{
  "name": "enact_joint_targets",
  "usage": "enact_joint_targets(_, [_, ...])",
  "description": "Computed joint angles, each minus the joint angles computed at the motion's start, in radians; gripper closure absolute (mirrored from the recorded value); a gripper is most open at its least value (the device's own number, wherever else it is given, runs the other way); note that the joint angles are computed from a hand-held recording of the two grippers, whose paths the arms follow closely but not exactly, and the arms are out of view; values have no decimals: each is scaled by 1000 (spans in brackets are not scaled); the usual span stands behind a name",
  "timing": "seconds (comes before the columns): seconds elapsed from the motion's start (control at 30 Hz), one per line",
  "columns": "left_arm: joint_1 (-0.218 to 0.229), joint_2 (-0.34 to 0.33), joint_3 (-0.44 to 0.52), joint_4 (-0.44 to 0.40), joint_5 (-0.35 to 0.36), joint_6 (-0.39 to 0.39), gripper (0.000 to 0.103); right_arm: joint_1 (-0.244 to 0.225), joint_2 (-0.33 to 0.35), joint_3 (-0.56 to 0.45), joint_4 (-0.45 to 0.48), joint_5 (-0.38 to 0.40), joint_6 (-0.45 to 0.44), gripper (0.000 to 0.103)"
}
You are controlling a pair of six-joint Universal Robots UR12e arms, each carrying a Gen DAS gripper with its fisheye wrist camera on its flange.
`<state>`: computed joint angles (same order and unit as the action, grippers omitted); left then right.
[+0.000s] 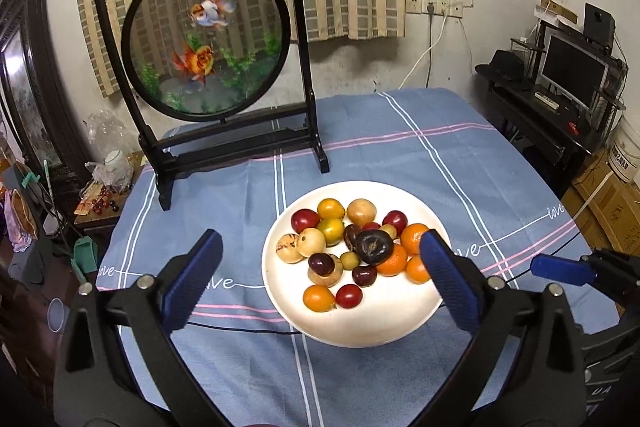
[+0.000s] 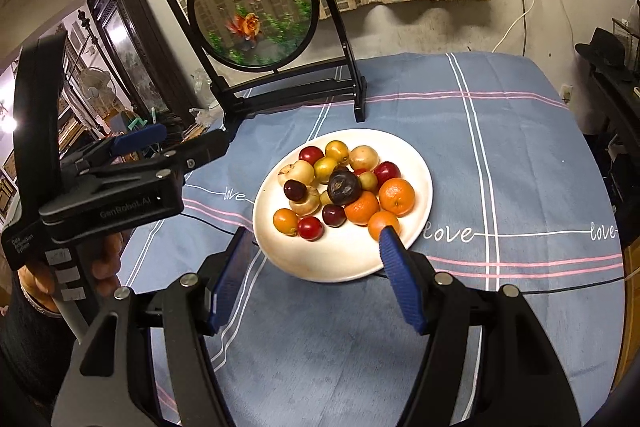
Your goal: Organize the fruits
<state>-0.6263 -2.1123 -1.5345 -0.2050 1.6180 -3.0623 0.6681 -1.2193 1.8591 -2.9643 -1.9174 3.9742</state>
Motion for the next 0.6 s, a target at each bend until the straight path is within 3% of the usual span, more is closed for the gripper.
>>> enact_joint_targets(0.6, [6,18,-18,4,18,-94,3,12,1,9,4,13,23,36])
